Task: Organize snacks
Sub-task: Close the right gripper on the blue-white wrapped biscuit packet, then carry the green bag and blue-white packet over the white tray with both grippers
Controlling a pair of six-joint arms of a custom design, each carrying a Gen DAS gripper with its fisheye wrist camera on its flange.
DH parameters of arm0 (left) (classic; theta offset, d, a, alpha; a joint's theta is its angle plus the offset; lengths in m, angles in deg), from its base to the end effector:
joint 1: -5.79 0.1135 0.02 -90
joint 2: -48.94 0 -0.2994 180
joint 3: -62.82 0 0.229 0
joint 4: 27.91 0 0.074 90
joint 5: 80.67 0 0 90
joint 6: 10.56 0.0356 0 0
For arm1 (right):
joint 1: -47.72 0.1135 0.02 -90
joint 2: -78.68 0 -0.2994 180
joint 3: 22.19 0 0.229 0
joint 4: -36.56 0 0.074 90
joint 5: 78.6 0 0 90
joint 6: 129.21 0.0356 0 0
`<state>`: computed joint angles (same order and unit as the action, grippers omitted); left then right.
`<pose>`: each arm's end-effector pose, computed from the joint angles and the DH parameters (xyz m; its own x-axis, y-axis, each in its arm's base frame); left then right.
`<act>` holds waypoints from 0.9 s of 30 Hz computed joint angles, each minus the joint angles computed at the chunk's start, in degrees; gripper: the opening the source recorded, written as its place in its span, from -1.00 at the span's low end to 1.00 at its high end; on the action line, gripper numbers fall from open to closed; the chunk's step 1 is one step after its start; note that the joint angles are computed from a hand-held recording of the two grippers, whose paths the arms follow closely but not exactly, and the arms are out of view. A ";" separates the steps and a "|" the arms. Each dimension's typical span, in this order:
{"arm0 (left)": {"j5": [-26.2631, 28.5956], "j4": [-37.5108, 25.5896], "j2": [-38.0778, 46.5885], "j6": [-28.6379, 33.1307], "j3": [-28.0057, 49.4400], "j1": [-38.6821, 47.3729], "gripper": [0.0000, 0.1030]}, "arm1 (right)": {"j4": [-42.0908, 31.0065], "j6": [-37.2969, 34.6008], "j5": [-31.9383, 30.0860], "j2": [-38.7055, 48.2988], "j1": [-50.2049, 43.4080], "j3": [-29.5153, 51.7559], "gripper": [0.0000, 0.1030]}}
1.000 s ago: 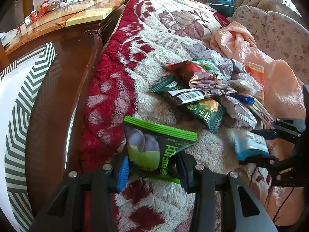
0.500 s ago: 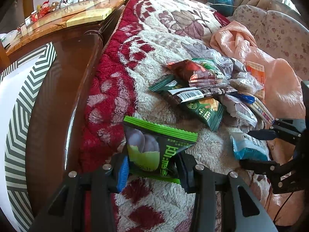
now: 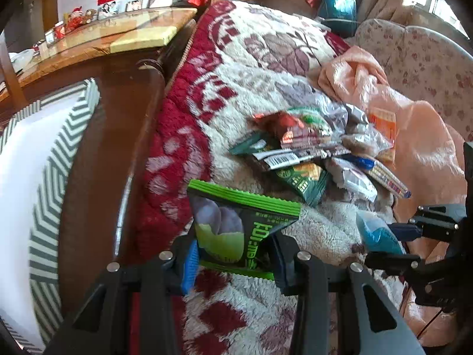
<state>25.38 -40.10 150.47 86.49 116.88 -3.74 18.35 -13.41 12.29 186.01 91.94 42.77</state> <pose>0.2837 -0.0576 0.1447 -0.8083 0.2553 -0.5306 0.3991 0.9001 -0.1748 0.2385 0.2313 0.1495 -0.8631 -0.2327 -0.4481 -0.3512 0.9143 0.2016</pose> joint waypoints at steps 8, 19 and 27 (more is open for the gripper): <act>-1.66 -0.96 -4.77 0.09 -2.02 2.27 -0.16 | -3.37 0.18 1.33 0.79 1.61 5.20 -0.40; -2.84 -1.98 -8.48 1.13 -3.59 6.35 -0.16 | -7.57 1.09 3.40 4.35 3.96 12.68 -0.40; -2.16 -2.53 -10.10 2.52 -4.17 8.98 -0.16 | -9.23 1.69 3.07 6.92 4.56 16.16 -0.40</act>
